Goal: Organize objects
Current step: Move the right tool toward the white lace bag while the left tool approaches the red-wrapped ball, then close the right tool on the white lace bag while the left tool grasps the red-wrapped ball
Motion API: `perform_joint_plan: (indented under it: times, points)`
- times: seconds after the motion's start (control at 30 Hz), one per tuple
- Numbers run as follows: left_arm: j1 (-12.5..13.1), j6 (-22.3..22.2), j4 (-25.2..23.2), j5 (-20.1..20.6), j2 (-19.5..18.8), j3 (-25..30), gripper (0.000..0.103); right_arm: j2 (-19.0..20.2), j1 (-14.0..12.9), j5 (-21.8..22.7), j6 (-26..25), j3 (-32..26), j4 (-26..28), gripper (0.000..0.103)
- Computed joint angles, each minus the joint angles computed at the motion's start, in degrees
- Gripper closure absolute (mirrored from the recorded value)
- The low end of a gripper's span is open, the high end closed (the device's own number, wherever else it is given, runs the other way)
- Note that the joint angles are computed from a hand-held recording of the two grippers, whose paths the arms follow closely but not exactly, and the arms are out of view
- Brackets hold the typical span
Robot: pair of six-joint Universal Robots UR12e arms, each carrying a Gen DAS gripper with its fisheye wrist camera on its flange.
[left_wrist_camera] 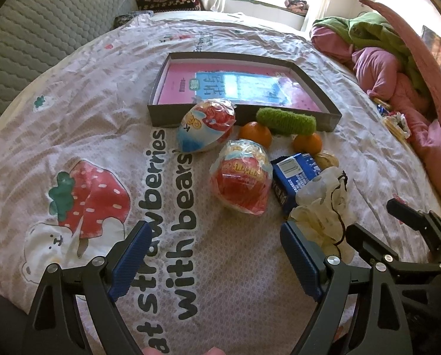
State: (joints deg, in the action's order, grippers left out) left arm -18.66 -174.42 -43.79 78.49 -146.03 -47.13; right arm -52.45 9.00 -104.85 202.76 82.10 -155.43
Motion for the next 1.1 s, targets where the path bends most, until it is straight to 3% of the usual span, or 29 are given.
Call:
perform_joint_plan:
  times: [0.73, 1.1]
  points:
    - [-0.4, -0.7, -6.4, -0.7, -5.9, 10.7, 0.014, 2.2, -1.5, 5.6, 0.4, -1.8, 1.0, 0.025]
    - [-0.7, 0.1, -9.6, -0.4, -8.3, 14.8, 0.014, 2.8, -1.3, 5.9, -1.7, -2.4, 0.6, 0.055]
